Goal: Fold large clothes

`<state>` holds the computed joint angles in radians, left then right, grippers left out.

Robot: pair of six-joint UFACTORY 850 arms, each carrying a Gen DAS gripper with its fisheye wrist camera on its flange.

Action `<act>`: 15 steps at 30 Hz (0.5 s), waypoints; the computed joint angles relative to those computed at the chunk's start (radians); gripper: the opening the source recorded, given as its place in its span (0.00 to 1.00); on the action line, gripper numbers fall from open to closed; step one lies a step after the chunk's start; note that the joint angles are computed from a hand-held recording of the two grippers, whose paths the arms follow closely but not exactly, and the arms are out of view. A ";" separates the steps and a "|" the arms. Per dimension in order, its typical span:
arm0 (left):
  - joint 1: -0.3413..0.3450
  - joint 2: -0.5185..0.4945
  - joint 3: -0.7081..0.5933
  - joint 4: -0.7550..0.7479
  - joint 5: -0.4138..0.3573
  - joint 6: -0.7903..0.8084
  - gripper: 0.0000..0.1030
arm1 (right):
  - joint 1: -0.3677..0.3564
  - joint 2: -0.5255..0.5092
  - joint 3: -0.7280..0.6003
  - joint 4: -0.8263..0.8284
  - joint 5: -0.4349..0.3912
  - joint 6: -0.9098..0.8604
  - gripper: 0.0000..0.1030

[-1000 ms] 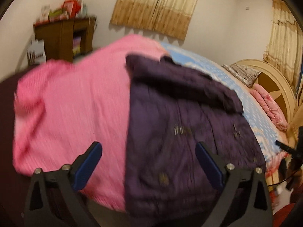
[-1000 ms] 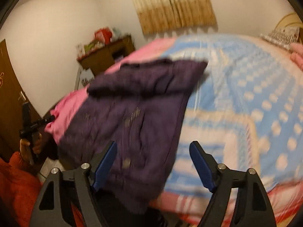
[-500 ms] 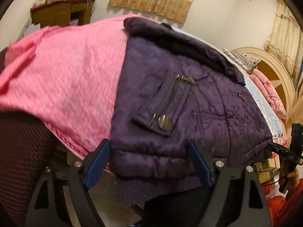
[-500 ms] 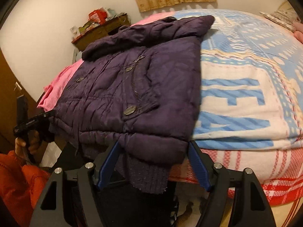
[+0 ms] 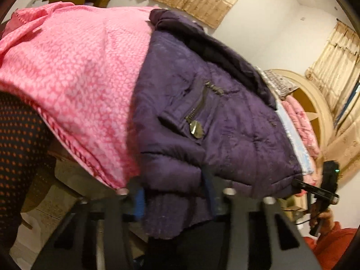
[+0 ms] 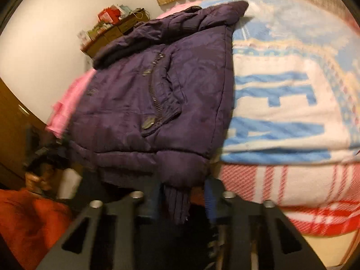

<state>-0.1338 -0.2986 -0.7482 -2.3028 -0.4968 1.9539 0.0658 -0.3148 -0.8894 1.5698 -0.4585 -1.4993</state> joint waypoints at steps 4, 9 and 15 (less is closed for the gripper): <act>-0.001 0.066 -0.023 0.215 0.009 -0.188 0.26 | -0.018 0.028 -0.022 -0.113 -0.088 0.119 0.20; 0.003 0.130 -0.072 0.393 -0.016 -0.345 0.25 | -0.056 0.060 -0.070 -0.064 -0.273 0.098 0.18; 0.019 0.101 -0.204 0.498 -0.050 -0.479 0.21 | -0.080 -0.003 -0.201 0.037 -0.419 0.094 0.16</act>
